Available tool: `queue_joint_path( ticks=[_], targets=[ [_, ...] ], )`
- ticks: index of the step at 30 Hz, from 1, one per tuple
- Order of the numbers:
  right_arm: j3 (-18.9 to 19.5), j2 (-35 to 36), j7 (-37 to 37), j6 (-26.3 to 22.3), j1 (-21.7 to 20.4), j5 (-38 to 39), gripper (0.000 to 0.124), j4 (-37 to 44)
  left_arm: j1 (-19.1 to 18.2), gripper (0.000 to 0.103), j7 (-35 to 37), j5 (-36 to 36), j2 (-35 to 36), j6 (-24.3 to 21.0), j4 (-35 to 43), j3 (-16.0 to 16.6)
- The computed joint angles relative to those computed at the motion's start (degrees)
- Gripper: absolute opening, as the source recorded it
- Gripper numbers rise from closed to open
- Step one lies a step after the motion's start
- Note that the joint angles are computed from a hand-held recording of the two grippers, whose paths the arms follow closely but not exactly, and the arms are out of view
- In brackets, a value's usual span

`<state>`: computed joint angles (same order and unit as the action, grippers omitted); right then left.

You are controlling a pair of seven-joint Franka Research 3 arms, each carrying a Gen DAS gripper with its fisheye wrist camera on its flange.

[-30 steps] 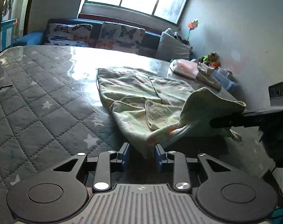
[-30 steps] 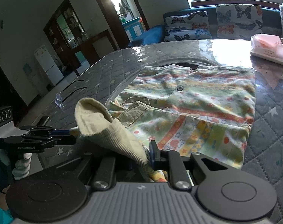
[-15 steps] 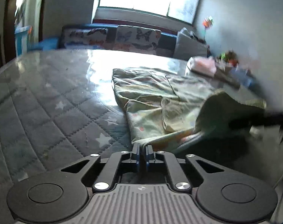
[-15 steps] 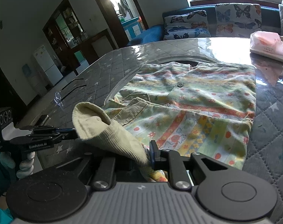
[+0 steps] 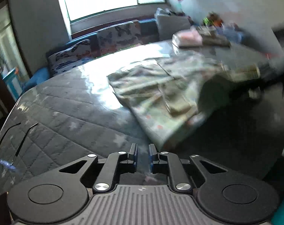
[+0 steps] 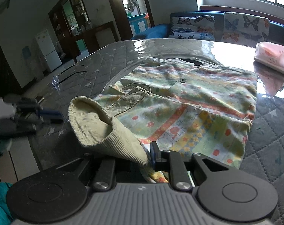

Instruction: Fold clothes

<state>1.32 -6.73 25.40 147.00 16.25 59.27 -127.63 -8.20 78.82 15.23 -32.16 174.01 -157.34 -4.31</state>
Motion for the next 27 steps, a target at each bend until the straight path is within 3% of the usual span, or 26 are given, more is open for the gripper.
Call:
queue_joint_path(
  ticks=[5,8,11,13,16,19,23,27],
  targets=[
    [0.48,-0.71,-3.26,2.94,0.71,-0.22,0.017,-1.50,-8.77,0.013,3.06,-5.42,6.43,6.29,3.88,8.27],
    [0.48,-1.03,-3.78,4.09,1.06,-0.35,0.018,-2.27,-14.82,0.013,7.22,-7.98,9.93,5.83,5.88,13.47],
    [0.40,-1.54,-5.35,5.34,1.49,-0.06,0.020,-3.11,-14.56,0.013,10.54,-9.47,10.54,2.92,5.60,13.50],
    [0.38,-1.77,-6.75,6.14,1.79,-0.21,0.021,-3.54,-11.28,0.013,11.03,-9.11,9.64,2.60,4.68,10.82],
    [0.24,-2.06,-7.81,6.49,2.13,-0.40,0.021,-3.77,-10.13,0.016,13.12,-9.57,6.79,2.52,2.92,9.58],
    [-0.42,-2.18,-7.50,4.46,1.96,0.07,0.021,-3.06,-13.68,0.043,17.27,-9.78,4.42,5.08,0.86,11.72],
    [-1.08,-1.15,-3.67,0.33,0.81,0.27,0.021,-0.42,-18.53,0.055,21.93,-7.84,5.11,9.52,-0.07,14.53],
    [-1.35,0.07,-0.25,-3.16,-0.46,0.74,0.021,2.33,-11.57,0.057,19.98,-4.46,8.76,12.05,1.08,7.27]
  ],
)
